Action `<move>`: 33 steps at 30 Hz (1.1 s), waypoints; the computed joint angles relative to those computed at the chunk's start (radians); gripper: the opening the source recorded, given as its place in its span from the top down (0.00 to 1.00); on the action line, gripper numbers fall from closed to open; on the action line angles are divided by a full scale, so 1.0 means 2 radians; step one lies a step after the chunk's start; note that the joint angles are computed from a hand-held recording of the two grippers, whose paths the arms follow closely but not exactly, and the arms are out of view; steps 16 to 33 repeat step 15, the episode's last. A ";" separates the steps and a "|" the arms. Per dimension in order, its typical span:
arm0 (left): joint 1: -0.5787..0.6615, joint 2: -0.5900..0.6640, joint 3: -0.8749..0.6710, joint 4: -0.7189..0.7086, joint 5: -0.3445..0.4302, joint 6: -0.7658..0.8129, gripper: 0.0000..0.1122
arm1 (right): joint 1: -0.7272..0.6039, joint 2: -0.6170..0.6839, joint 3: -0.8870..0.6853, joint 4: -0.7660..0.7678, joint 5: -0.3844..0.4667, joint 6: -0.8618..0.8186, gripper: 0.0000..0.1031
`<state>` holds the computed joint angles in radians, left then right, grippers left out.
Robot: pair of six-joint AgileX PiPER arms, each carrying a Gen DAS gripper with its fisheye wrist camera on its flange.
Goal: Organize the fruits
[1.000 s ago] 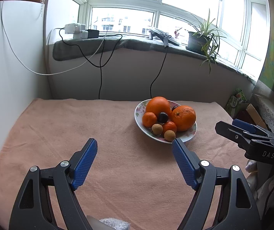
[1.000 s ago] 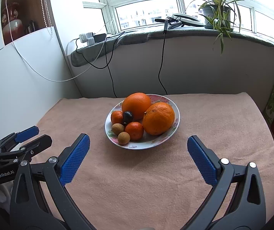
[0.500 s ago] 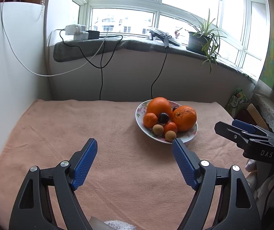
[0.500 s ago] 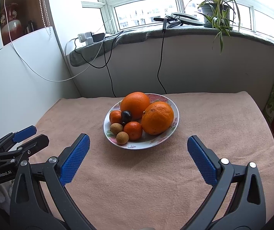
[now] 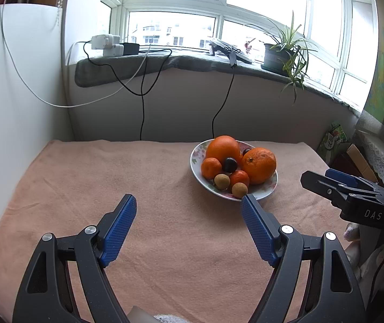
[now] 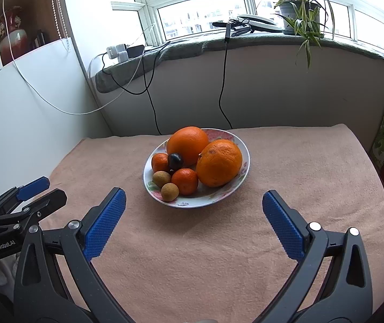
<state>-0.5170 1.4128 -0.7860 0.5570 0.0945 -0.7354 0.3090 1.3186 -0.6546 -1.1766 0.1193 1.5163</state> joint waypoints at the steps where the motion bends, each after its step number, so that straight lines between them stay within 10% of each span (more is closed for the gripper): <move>1: -0.001 0.000 0.000 0.012 0.000 -0.013 0.29 | -0.001 0.000 0.000 0.000 -0.001 0.000 0.00; 9: -0.008 -0.001 0.005 0.148 -0.001 -0.145 0.29 | -0.005 0.000 0.002 0.007 -0.005 -0.006 0.00; 33: -0.010 0.000 0.004 0.134 -0.001 -0.131 0.29 | -0.013 0.003 0.007 -0.029 -0.005 0.032 0.00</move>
